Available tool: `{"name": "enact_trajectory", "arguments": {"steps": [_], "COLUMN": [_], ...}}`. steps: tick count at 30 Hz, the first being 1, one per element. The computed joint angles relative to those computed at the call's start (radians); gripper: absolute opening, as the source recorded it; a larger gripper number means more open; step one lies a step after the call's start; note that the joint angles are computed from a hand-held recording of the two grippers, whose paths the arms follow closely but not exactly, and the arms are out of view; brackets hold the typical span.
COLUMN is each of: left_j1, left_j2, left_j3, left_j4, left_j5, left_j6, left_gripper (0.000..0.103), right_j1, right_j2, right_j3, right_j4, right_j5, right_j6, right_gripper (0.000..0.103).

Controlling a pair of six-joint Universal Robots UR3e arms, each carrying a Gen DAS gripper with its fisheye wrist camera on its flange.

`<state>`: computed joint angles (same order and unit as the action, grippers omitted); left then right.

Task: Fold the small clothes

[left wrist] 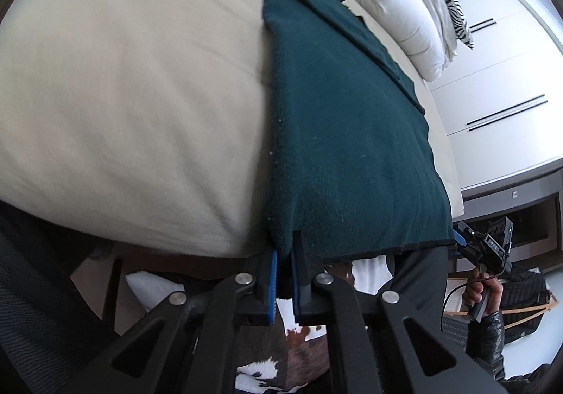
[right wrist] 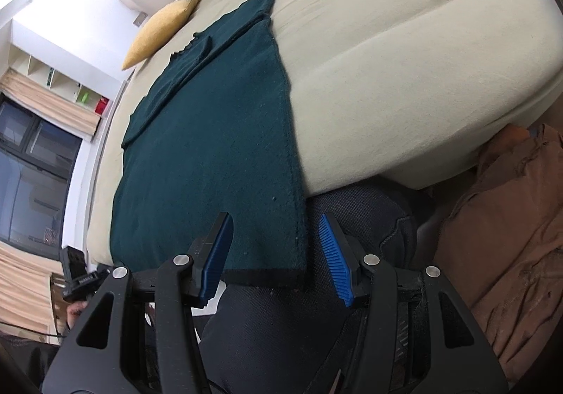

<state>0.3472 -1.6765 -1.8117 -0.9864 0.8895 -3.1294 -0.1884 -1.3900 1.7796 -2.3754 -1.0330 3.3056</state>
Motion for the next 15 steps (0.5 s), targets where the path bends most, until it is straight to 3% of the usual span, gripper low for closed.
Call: {"name": "enact_trajectory", "arguments": {"steps": [4, 10, 15], "left_j1": [-0.001, 0.010, 0.050], "left_j2": [0.023, 0.038, 0.057], "left_j3": [0.001, -0.003, 0.015], "left_j4": [0.003, 0.000, -0.027], "left_j5": [-0.008, -0.029, -0.106], "left_j6": [0.014, 0.028, 0.049], "left_gripper": [0.006, 0.006, 0.006], "right_j1": [0.031, 0.045, 0.026], "right_j2": [0.026, 0.039, 0.012], "right_j3": [-0.063, -0.111, -0.086], "right_j4": [0.062, 0.128, 0.102], "right_j5": [-0.035, -0.091, -0.039], "right_j6": [-0.021, -0.032, -0.031], "right_gripper": [0.038, 0.007, 0.006]}}
